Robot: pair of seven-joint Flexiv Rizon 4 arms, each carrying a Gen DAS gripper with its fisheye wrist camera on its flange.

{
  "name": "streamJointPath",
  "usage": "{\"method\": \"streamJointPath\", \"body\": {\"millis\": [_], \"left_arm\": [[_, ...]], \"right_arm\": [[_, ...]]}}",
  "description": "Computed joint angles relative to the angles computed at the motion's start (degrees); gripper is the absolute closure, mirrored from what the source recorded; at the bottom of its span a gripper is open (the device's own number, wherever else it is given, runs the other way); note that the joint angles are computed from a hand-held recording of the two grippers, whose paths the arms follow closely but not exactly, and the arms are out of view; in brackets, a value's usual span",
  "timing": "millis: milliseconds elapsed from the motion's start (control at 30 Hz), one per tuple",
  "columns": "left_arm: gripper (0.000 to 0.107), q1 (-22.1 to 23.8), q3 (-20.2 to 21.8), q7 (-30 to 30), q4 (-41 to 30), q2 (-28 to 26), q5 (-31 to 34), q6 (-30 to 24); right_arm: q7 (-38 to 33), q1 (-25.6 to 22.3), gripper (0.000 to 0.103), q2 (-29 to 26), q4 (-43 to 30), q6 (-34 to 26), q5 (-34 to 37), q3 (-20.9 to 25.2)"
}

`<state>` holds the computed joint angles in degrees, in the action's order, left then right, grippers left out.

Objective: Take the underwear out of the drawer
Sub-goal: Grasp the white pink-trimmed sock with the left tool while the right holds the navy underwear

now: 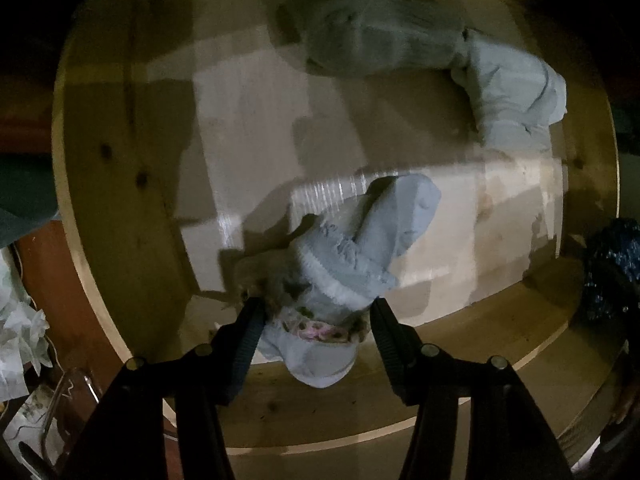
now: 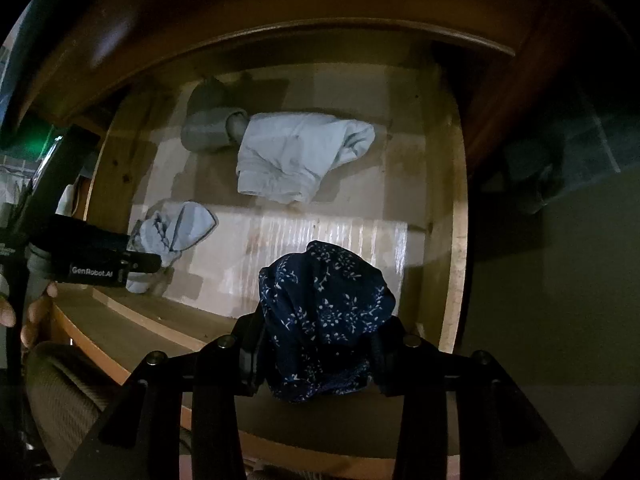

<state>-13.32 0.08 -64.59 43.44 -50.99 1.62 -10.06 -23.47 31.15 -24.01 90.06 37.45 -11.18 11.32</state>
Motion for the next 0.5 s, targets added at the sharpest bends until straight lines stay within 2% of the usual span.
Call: {"method": "streamJointPath", "body": {"millis": [200,400,500], "left_arm": [[0.047,-1.68,1.22,-1.06,-4.43,-2.28,2.48,-3.1],[0.047,-2.11,1.74,-4.92,-7.27,-3.77,2.96,-5.08],[0.053,-1.95,1.92,-7.27,-7.51,-3.73,2.93,-5.1]], "right_arm": [[0.02,-0.04,0.066,0.04,0.2,0.48,0.37,0.04],[0.24,-0.14,0.065,0.0,0.42,1.28,0.76,0.12],[0.56,-0.11,0.065,0.11,0.81,2.21,0.69,0.07]]}}
